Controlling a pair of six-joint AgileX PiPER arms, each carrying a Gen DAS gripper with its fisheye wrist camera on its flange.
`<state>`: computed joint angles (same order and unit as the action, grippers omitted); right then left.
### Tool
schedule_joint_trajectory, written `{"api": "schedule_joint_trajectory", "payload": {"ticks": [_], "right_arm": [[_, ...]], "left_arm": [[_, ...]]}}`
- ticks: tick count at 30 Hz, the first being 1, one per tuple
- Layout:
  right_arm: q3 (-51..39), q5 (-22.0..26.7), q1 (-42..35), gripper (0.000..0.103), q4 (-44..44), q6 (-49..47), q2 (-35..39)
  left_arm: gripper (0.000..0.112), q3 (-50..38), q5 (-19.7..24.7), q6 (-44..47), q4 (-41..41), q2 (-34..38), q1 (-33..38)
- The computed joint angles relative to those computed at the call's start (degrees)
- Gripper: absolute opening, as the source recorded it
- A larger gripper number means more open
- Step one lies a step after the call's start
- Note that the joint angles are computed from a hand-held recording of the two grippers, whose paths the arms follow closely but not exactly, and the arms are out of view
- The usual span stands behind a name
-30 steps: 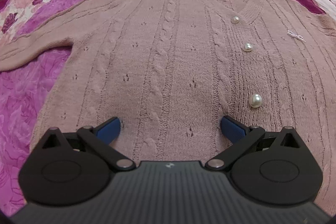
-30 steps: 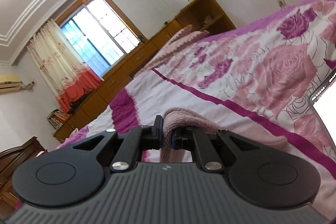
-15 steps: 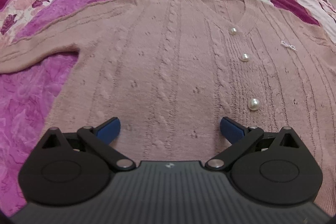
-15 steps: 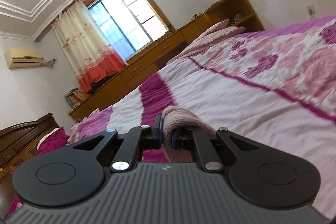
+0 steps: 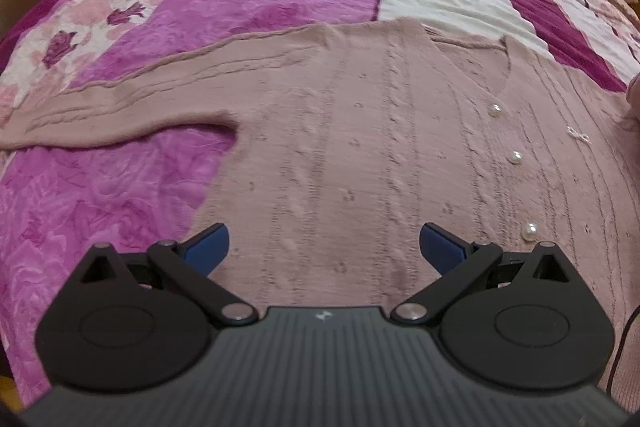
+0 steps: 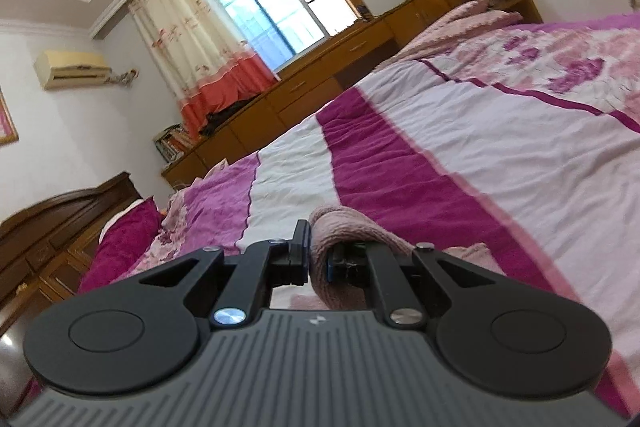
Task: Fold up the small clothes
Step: 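Carry the held sleeve across the cardigan body and open the right gripper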
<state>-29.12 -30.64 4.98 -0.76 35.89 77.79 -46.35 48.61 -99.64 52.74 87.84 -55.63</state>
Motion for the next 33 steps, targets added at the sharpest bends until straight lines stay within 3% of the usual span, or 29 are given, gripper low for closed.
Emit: {"api": "schedule_joint_trajectory", "payload": {"ticks": [10,17,22,30,32,33], "right_arm": [[-10.46,0.42,20.58,0.008,32.35,-24.64,8.76],[-18.91,0.26,29.24,0.008,42.28,-32.75,17.77],[-23.44,2.41,30.16,0.008,42.0,-34.63,24.04],[-25.7,8.2,27.97,0.011,30.71,-23.82,32.08],[-26.04,10.62,27.17,0.026,26.38,-18.66,33.19],[-25.78,10.91,26.89,0.029,23.65,-15.56,33.46]], "left_arm": [[0.103,5.56,-0.01,-4.28,1.76,-4.81,1.9],[0.103,8.23,-2.03,-4.95,2.23,-6.57,4.08],[0.103,9.85,-4.06,-5.42,2.25,-6.81,5.37],[0.103,11.16,-6.45,-5.65,2.37,-6.66,6.7],[0.103,11.24,-6.94,-5.52,2.51,-6.68,6.83],[0.103,11.26,-7.17,-5.44,2.65,-6.69,6.95]]}}
